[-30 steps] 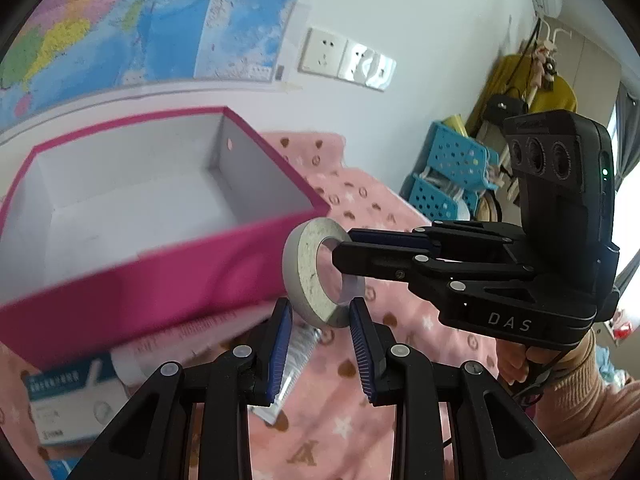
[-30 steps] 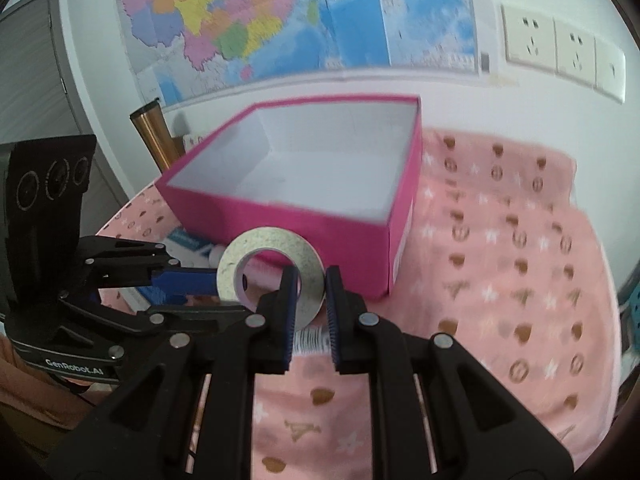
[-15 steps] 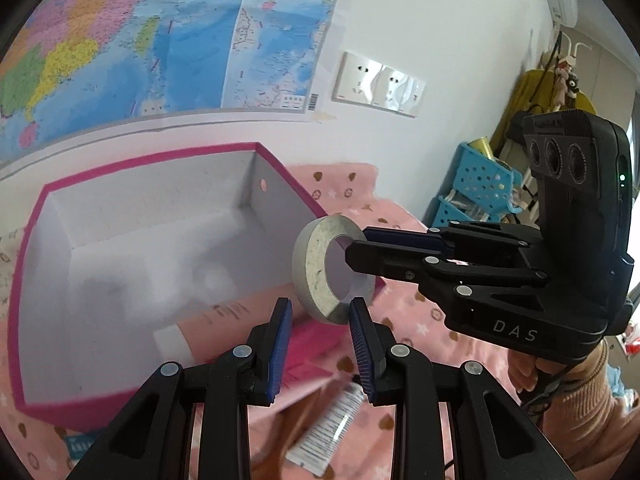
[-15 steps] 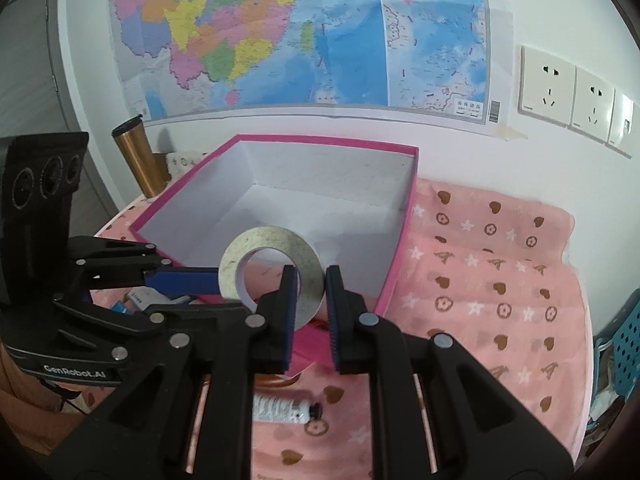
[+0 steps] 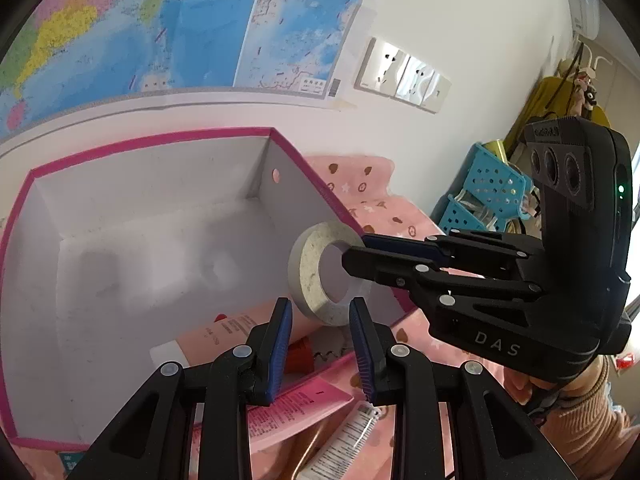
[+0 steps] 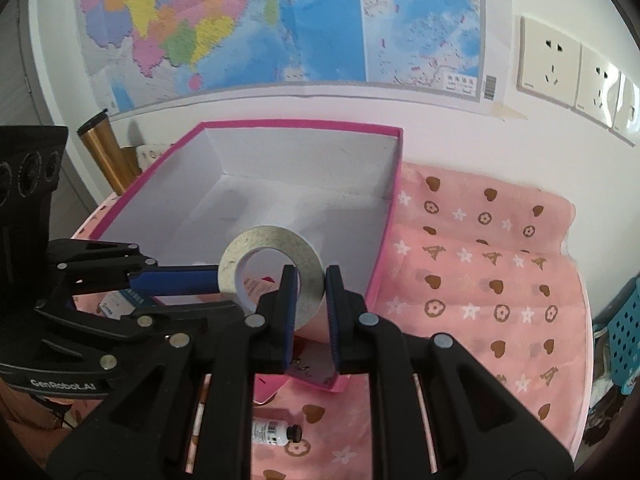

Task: Organize rigid objects
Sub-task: 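Carry the tape roll into the magenta box and release it, then move the right gripper back to the brown wooden back-scratcher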

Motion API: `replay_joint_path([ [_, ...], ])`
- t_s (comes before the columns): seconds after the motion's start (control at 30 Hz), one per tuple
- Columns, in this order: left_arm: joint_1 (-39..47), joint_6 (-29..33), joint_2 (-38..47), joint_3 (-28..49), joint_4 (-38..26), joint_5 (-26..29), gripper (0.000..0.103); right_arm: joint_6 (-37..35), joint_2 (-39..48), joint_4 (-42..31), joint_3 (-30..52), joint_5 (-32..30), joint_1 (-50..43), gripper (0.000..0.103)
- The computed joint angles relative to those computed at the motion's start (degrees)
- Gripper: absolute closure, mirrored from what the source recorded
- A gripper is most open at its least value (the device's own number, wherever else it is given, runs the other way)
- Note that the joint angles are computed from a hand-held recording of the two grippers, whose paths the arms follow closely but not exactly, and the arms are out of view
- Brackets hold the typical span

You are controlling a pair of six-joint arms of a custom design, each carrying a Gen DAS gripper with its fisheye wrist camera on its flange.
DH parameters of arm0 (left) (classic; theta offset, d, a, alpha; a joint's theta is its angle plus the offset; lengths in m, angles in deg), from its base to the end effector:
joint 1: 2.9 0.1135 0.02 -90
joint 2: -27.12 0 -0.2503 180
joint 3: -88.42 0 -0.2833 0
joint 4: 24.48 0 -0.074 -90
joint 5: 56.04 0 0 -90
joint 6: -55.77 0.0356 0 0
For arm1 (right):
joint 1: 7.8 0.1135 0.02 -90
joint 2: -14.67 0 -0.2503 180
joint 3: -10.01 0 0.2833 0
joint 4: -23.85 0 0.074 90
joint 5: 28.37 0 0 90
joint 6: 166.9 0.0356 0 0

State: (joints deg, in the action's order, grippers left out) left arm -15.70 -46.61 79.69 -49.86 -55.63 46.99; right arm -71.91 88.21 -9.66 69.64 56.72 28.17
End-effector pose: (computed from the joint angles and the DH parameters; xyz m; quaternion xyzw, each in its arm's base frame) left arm 0.2195 -0.0581 0.1862 0.0495 0.9075 -0.1892 0.3718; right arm 0.2395 0.1776 0.2048 -0.2636 0.8929 0.1643 0.3259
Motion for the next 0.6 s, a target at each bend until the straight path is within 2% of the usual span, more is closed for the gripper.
replay_joint_path([
  [0.2, 1.49, -0.53, 2.82, 0.41, 1.14, 2.35, 0.073, 0.05, 1.36, -1.42, 1.12, 1.95, 0.65, 0.086],
  [0.3, 1.48, -0.73, 1.95, -0.10, 1.00, 1.79, 0.073, 0.63, 0.39, -1.24, 0.67, 2.21, 0.22, 0.084],
  [0.43, 0.05, -0.53, -4.72, -2.78, -1.15, -1.77, 0.073, 1.18, -4.33, 0.00, -2.47, 0.37, -0.64, 0.083],
  [0.6, -1.76, -0.13, -19.53, -7.86, -7.58, -5.48, 0.071, 1.34, -13.33, 0.41, -8.45, -4.08, -1.39, 0.081],
])
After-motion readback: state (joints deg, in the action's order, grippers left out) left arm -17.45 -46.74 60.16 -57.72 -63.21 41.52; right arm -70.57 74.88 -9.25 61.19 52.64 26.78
